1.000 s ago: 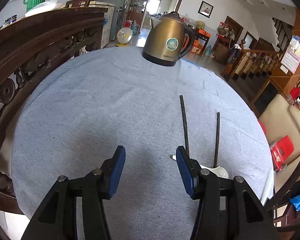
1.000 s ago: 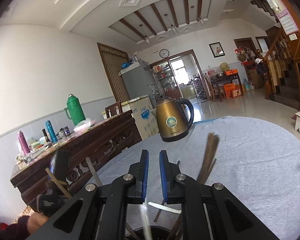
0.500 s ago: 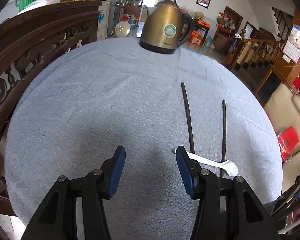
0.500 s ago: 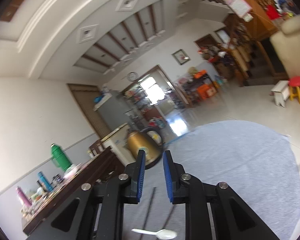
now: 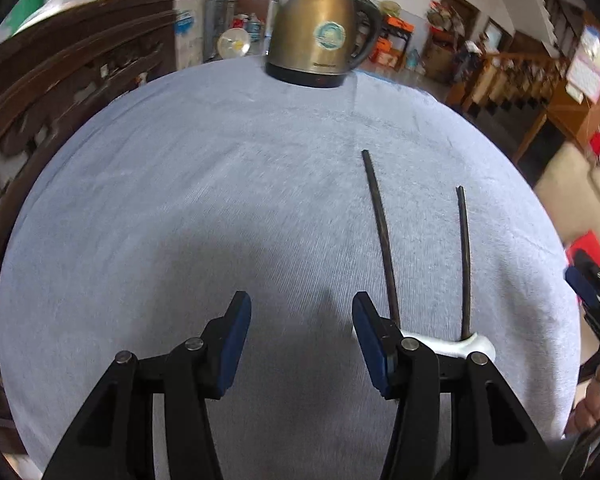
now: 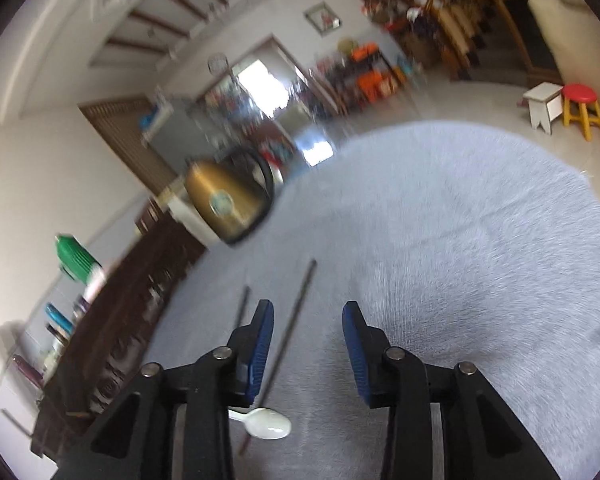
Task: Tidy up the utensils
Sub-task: 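Close the left and right grippers each on a dark chopstick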
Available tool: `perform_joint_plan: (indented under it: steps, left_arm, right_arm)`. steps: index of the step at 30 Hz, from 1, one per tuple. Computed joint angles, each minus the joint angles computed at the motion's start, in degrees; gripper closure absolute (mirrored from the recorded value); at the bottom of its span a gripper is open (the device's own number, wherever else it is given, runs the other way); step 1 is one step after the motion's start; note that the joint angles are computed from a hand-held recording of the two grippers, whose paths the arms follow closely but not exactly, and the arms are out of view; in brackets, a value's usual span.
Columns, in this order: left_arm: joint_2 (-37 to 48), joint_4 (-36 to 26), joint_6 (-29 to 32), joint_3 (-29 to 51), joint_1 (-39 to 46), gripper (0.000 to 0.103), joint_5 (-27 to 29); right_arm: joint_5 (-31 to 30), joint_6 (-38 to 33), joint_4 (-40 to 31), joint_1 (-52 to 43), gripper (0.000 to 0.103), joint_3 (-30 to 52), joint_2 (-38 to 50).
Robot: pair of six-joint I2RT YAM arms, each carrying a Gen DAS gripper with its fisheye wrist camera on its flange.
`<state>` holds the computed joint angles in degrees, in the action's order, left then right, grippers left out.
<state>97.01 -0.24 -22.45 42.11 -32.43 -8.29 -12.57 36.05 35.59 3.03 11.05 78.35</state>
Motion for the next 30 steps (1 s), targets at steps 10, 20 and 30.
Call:
perform_joint_plan:
  steps: [10,20,30]
  left_arm:
    - [19.57,-23.43,6.87,33.46,2.95,0.05,4.57]
    - [39.42,-46.31,4.68,67.21,3.84,0.05,5.76]
    - [46.13,-51.45,5.86,77.48,2.16,0.063,2.38]
  right_arm:
    - [-1.9,-6.38,-29.42,1.84,0.063,36.34,26.08]
    - [1.14,-8.86,-58.38,4.16,0.063,68.27,43.95]
    - [11.75,-11.94,-66.93,9.69,0.07,77.54,48.89]
